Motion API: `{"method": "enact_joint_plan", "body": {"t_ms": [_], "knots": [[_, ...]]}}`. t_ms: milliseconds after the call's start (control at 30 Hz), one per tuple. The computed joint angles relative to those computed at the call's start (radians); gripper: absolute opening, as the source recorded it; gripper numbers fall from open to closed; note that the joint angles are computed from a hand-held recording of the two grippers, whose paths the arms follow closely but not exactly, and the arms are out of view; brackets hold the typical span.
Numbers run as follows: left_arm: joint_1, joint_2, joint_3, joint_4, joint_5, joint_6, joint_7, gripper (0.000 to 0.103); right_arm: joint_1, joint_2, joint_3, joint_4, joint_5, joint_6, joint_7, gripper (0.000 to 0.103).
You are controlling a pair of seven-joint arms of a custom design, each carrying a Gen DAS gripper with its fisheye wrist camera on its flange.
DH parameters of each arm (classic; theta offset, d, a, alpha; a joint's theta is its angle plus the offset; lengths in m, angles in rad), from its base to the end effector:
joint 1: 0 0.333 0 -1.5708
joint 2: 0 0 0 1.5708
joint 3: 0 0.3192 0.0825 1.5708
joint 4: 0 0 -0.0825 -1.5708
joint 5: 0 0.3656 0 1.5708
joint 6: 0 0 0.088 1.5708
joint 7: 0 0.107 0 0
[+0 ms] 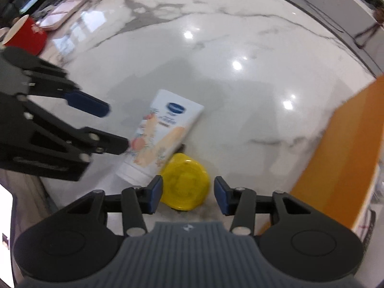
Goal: Organize rigid objects
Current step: 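Grasp the yellow tape measure with the right tool while the left grasps the Vaseline tube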
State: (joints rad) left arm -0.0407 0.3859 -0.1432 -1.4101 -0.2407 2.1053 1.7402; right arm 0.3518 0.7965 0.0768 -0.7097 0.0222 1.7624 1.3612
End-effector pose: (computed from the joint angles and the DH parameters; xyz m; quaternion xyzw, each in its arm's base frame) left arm 0.6769 -0.1196 0.5254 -0.6026 0.7709 -0.2060 0.0106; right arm 0.6993 0.2910 0.5229 -0.8780 0.4594 -0.0519 0.1235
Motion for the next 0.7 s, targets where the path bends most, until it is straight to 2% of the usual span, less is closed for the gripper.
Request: {"method": "enact_joint_plan", "body": {"t_ms": [100, 267, 433, 533, 633, 700], "knots": [[-0.003, -0.011, 0.005, -0.007, -0.017, 0.014, -0.064, 0.074, -0.010, -0.020, -0.001, -0.029, 0.004, 0.017, 0.014, 0.050], [-0.031, 0.039, 0.013, 0.066, 0.014, -0.029, -0.221, 0.076, -0.023, -0.088, 0.006, -0.142, 0.006, 0.064, 0.000, 0.051], [-0.052, 0.094, 0.009, 0.136, 0.034, -0.048, -0.310, 0.075, -0.041, -0.129, 0.020, -0.221, 0.032, 0.109, 0.011, 0.051], [-0.082, 0.136, 0.019, 0.197, 0.098, -0.100, -0.355, 0.068, -0.046, -0.132, 0.027, -0.233, 0.053, 0.113, 0.035, 0.051], [-0.094, 0.135, 0.024, 0.181, 0.141, -0.074, -0.351, 0.067, -0.040, -0.144, 0.025, -0.266, 0.055, 0.147, 0.072, 0.051], [-0.089, 0.138, 0.021, 0.186, 0.146, -0.089, -0.342, 0.064, -0.036, -0.152, 0.022, -0.286, 0.050, 0.169, 0.099, 0.052]]}}
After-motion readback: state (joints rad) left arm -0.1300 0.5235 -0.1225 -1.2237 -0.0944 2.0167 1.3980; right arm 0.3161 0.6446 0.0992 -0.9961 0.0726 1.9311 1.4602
